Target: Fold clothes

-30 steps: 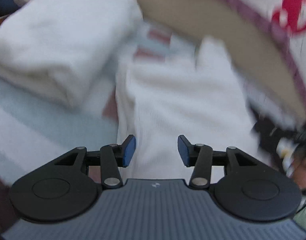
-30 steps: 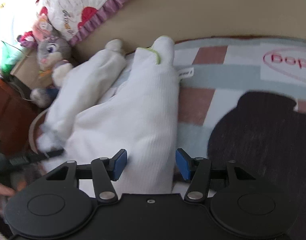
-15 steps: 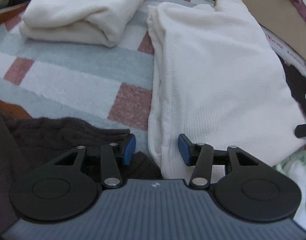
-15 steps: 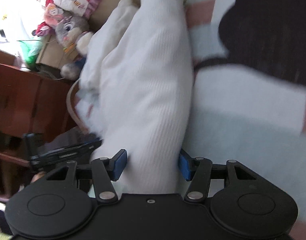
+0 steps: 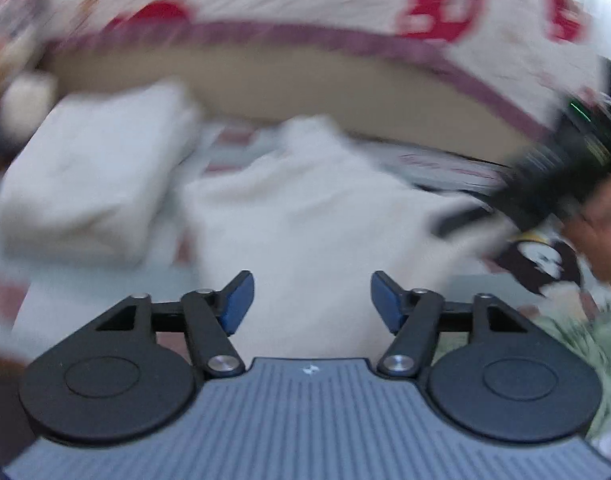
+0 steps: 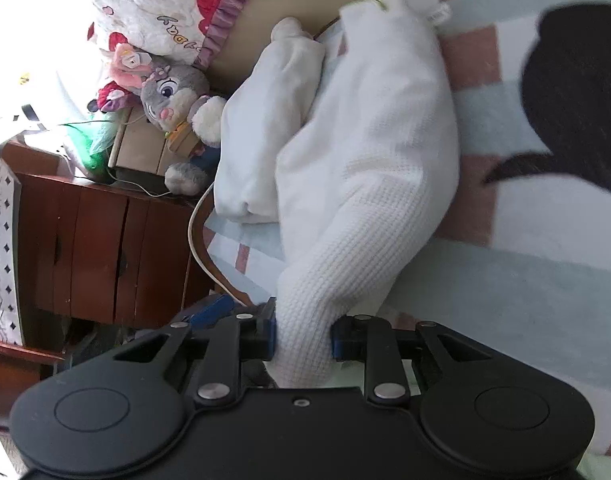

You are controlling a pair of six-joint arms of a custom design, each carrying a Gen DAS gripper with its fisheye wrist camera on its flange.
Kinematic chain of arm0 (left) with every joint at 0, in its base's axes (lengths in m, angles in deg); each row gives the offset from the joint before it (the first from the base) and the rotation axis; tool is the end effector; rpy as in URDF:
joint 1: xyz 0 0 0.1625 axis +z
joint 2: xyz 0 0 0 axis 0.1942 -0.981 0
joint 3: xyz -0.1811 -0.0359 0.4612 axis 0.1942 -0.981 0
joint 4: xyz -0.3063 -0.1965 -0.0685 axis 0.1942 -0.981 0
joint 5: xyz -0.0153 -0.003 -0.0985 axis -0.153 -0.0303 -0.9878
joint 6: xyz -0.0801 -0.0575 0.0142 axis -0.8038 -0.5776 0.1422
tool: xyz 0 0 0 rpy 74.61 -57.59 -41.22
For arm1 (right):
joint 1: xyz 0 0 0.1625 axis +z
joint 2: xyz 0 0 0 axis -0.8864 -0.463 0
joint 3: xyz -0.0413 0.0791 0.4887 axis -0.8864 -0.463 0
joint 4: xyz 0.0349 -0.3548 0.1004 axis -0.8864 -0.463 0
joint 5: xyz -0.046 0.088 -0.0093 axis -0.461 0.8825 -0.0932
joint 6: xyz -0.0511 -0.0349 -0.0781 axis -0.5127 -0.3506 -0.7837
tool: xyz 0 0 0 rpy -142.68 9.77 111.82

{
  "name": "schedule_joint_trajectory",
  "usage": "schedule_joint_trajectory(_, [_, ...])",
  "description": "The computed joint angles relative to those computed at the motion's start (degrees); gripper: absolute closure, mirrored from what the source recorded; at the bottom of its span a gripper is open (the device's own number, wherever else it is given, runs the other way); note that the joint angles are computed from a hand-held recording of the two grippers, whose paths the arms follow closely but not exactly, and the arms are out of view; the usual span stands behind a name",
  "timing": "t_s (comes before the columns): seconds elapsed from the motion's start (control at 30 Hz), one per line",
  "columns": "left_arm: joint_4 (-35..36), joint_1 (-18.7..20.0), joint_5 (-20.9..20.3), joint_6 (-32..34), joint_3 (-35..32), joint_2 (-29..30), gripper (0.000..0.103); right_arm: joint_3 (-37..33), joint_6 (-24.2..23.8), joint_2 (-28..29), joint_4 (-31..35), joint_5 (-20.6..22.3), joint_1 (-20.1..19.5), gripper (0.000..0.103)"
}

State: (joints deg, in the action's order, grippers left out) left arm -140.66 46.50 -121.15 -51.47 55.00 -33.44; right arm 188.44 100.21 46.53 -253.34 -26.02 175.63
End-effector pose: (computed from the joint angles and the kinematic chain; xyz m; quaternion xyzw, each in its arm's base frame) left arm -0.0098 -0.3709 0.4579 0.2410 0.8751 -0.3584 0.2181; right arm 0.3950 -0.5300 0.0331 -0.0617 0.9862 -0.0695 0.1371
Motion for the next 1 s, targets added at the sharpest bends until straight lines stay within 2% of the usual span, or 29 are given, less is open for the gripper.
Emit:
schedule_joint_trajectory(0.1, [0.10,-0.09,-4.07,2.19,0.25,1.50,0.033,-3.40,-0.41,-0.16,3.21,0.34,1.48,0.076])
schedule_joint_trajectory(0.17, [-2.90,-0.99,-1.32,4.09,1.83,3.15,0.030,-5.23,-1.21,-0.30,5.06,0.75,2.25,0.076])
schedule_joint_trajectory(0.27, [-6.18,-0.62,5.83,3.28,2.75,7.06,0.030,-6.44,-0.96,-0.66,6.50,2.56,2.45,0.076])
schedule_joint_trajectory(0.3, [-6.13,-1.13,9.11,2.02,2.91,7.71,0.048,-6.53,-0.49,-0.76,6.70,3.58,2.30,0.077])
schedule_joint_trajectory(0.33, [-6.52,-1.17,10.32,1.61,2.80,7.70,0.079,-6.31,-0.22,-0.87,6.56,4.26,2.12,0.077])
schedule_joint_trajectory(0.43, [-7.53,-1.85,13.79,0.56,2.47,6.90,0.083,-5.33,-0.65,-1.39,7.63,3.94,1.82,0.077])
schedule_joint_trajectory(0.5, [-11.27,-3.74,16.33,3.49,3.91,6.04,0.083,-4.54,-1.88,-2.33,10.15,3.03,1.73,0.076])
schedule_joint_trajectory(0.57, [-13.13,-4.83,18.05,4.93,4.84,6.07,0.085,-3.48,-1.94,-3.72,12.12,1.74,1.61,0.069])
schedule_joint_trajectory(0.63, [-12.24,-4.59,18.02,3.93,4.50,6.16,0.085,-1.83,0.67,-5.19,11.96,1.83,0.72,0.067])
schedule_joint_trajectory(0.7, [-9.79,-3.73,17.21,1.47,3.36,6.08,0.085,0.89,8.12,-5.67,6.91,5.19,-1.63,0.060])
schedule_joint_trajectory(0.73, [-8.65,-3.52,17.02,0.34,3.02,5.65,0.086,1.98,11.84,-5.55,3.86,6.49,-2.81,0.050])
schedule_joint_trajectory(0.8, [-7.05,-3.22,16.11,-1.20,2.52,4.64,0.086,1.91,14.21,-5.18,1.32,3.37,-3.44,0.046])
schedule_joint_trajectory(0.87, [-6.34,-2.85,15.56,-2.16,2.37,4.04,0.086,0.66,13.41,-4.81,1.78,-3.12,-3.08,0.042])
schedule_joint_trajectory(1.0, [-5.95,-1.63,14.10,-3.37,2.09,3.67,0.086,-1.95,12.61,-2.38,3.00,-9.07,-3.49,0.042])
